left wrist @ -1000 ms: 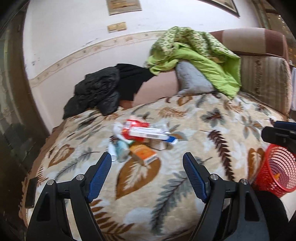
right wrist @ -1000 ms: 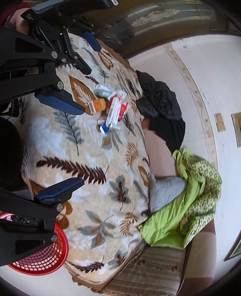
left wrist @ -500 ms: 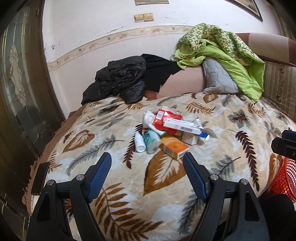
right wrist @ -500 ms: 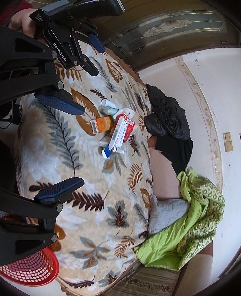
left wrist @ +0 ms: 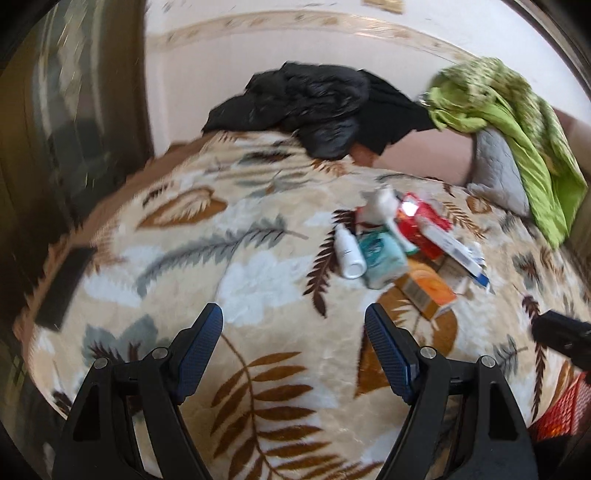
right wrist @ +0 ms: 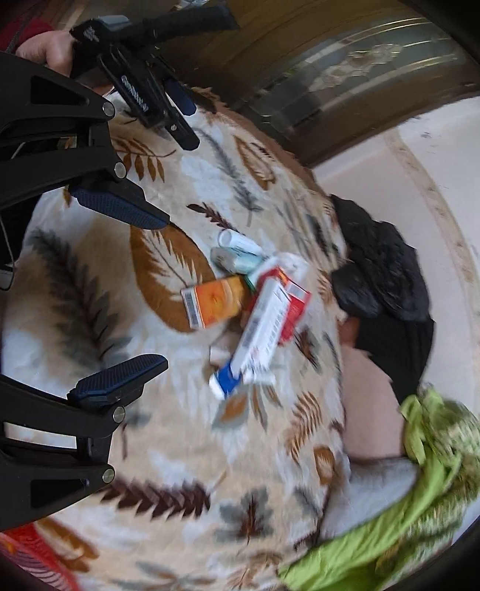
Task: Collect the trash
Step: 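Grasp the orange medicine box with the right tool while the left tool grasps the white bottle, then lift the white bottle with the left tool while the right tool lifts the orange box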
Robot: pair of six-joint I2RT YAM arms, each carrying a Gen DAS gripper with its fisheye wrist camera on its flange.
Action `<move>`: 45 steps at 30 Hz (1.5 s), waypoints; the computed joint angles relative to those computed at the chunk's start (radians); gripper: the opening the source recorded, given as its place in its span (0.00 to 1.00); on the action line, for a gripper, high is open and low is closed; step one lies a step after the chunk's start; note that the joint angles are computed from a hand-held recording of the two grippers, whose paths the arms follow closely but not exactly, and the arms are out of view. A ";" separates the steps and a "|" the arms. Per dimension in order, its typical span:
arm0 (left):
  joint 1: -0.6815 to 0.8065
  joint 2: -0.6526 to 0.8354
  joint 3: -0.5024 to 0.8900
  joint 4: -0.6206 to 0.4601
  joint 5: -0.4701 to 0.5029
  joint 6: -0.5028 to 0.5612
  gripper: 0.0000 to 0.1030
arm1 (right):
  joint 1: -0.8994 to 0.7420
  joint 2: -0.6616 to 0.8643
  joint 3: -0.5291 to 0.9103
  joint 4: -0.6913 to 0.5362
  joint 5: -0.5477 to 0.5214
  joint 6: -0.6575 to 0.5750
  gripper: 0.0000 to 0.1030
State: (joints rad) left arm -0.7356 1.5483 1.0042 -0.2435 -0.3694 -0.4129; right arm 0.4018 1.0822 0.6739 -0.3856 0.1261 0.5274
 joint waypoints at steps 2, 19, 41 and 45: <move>0.036 0.025 -0.007 0.020 0.054 -0.007 0.76 | -0.036 0.136 0.039 0.074 -0.056 -0.024 0.72; 0.150 0.238 0.187 0.042 0.289 -0.025 0.76 | -0.162 0.648 0.322 0.147 -0.184 -0.101 0.51; 0.145 0.812 0.935 -0.299 0.334 0.003 0.28 | -0.199 0.369 0.107 0.123 -0.228 -0.094 0.51; 0.142 0.690 0.747 -0.229 0.342 0.022 0.28 | -0.171 0.360 0.113 0.125 -0.193 -0.096 0.51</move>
